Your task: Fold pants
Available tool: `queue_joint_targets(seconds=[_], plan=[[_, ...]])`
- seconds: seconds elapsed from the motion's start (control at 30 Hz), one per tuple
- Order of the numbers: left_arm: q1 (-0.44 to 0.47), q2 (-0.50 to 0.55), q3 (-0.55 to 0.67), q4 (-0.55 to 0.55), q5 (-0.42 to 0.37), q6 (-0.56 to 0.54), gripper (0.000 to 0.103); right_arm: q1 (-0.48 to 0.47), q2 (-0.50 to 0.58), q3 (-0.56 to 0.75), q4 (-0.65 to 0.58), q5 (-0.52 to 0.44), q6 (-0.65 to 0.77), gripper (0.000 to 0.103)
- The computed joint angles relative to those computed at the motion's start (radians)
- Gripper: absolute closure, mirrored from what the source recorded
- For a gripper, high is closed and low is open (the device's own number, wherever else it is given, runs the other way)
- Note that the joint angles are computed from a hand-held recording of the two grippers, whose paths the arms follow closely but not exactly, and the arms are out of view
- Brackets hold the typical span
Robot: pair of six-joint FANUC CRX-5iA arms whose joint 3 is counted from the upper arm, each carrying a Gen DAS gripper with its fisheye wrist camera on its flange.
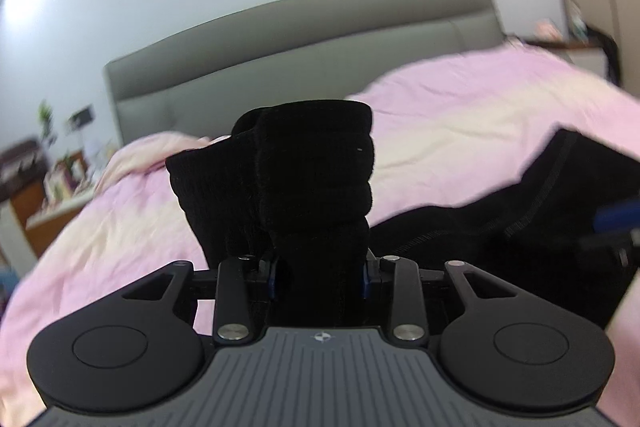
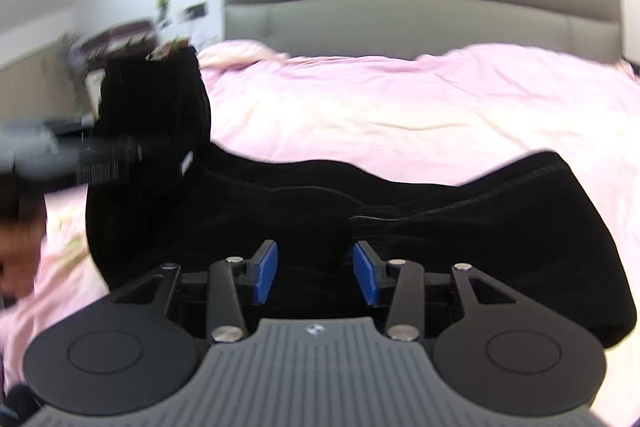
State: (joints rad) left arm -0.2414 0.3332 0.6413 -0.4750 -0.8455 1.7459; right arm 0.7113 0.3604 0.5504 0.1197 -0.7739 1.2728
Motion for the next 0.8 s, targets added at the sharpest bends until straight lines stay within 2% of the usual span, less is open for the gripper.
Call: queue_joint_targets(seconds=[0.1,0.17,0.23,0.33,0.37,0.4,0.43,0.47,0.53,0.57,0.63,0.7,0.73,0.8], plan=[[-0.018,0.057,0.045,0.076,-0.063,-0.178,0.057,-0.014,-0.011,-0.027,0.039,0.018,-0.081,0.063],[-0.023,0.101,0.071,0.147,-0.13,-0.31,0.05,-0.028,-0.013,-0.027,0.038,0.013,-0.112,0.063],[-0.006,0.133,0.073,0.245,-0.162,-0.403,0.043,-0.038,-0.013,-0.027,0.031,0.007,-0.131,0.063],[-0.013,0.142,0.078,0.258,-0.182,-0.435,0.042,-0.047,-0.004,-0.014,0.019,-0.015,-0.137,0.063],[0.001,0.143,0.086,0.305,-0.198,-0.441,0.036,-0.049,-0.001,-0.008,0.014,-0.021,-0.13,0.063],[0.031,0.134,0.071,0.4,-0.199,-0.447,0.033,-0.05,-0.001,-0.009,0.012,-0.021,-0.125,0.063],[0.066,0.116,0.042,0.502,-0.189,-0.441,0.022,-0.052,0.001,-0.005,0.006,-0.021,-0.118,0.063],[0.099,0.098,0.006,0.597,-0.179,-0.447,0.017,-0.054,0.006,0.008,-0.011,-0.024,-0.105,0.063],[0.153,0.05,-0.078,0.737,-0.149,-0.442,0.016,-0.057,0.025,0.056,-0.073,-0.032,-0.051,0.062],[0.175,0.023,-0.119,0.771,-0.131,-0.426,0.016,-0.063,0.04,0.094,-0.125,-0.046,-0.004,0.062],[0.221,-0.034,-0.206,0.813,-0.083,-0.368,0.016,-0.084,0.08,0.196,-0.269,-0.103,0.111,0.057],[0.259,-0.06,-0.24,0.801,-0.066,-0.248,0.015,-0.101,0.125,0.296,-0.395,-0.177,0.183,0.055],[0.281,-0.067,-0.252,0.792,-0.07,-0.171,0.014,-0.102,0.143,0.325,-0.422,-0.195,0.186,0.055],[0.318,-0.061,-0.259,0.784,-0.102,-0.04,0.014,-0.086,0.175,0.353,-0.396,-0.201,0.134,0.055]])
